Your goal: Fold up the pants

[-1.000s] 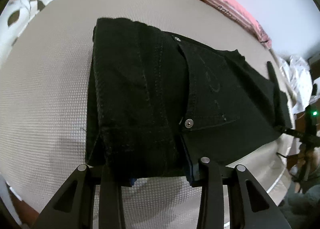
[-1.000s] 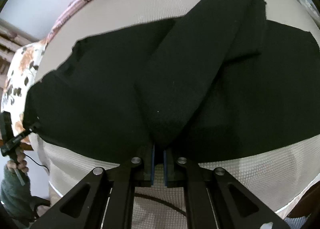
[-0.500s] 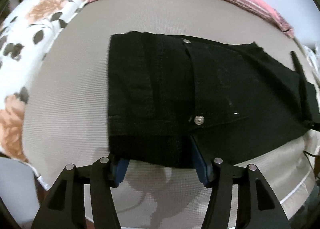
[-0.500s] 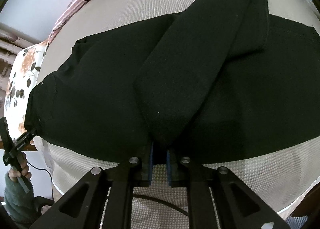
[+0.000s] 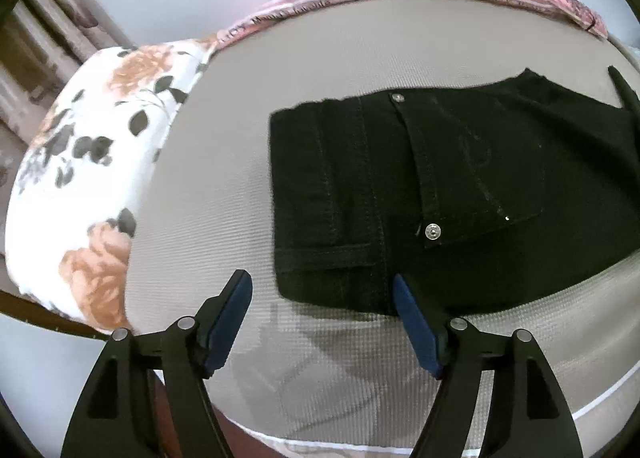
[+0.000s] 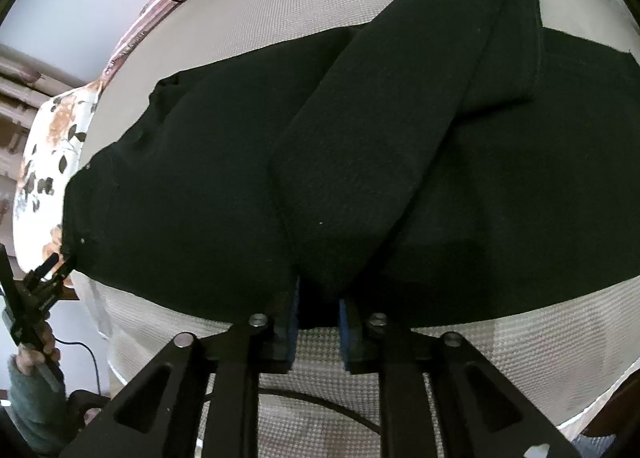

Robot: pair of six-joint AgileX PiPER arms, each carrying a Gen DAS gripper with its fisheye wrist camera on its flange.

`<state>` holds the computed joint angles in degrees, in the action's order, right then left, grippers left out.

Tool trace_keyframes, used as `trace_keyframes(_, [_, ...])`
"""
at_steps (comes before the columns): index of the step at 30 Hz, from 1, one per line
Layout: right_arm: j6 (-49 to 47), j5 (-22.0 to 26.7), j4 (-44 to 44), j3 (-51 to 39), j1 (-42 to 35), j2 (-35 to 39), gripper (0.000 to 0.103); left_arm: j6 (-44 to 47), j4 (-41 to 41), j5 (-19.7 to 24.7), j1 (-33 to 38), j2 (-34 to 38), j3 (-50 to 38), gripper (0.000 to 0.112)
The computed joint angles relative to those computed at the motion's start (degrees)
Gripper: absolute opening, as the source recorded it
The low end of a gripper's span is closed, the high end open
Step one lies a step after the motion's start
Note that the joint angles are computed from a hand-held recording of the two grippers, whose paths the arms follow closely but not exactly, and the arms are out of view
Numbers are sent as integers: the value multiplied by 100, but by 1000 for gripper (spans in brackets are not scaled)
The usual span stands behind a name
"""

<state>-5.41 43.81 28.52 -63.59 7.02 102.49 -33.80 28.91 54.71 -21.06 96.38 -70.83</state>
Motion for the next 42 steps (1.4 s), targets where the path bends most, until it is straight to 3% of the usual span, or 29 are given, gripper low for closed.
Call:
trace_keyframes(6, [-245, 139, 107, 13, -50, -154, 31, -170, 112, -38, -122, -291, 167, 73])
trace_keyframes(12, [-579, 289, 184, 173, -405, -574, 36, -348, 182, -781, -606, -412, 287, 73])
trace_keyframes(22, [-759, 515, 138, -251, -1448, -597, 36, 1376, -1026, -1131, -1631, 733, -956, 73])
trace_keyframes(25, [-1002, 716, 290, -660, -1803, -318, 36, 1860, -1700, -1064, -1764, 1118, -1547, 73])
trace_keyframes(29, [-1277, 1017, 488, -1404, -2100, 267, 36, 2166, -1917, -931, -2080, 1736, -2349, 73])
trace_keyframes(36, [-985, 1490, 514, -3267, -2371, 1574, 36, 2271, -2333, -314, -2462, 3024, -4248, 73])
trace_keyframes(42, [-384, 2023, 440, -5019, -2499, 2787, 36, 2028, -2205, 538, -2614, 4139, -6069, 73])
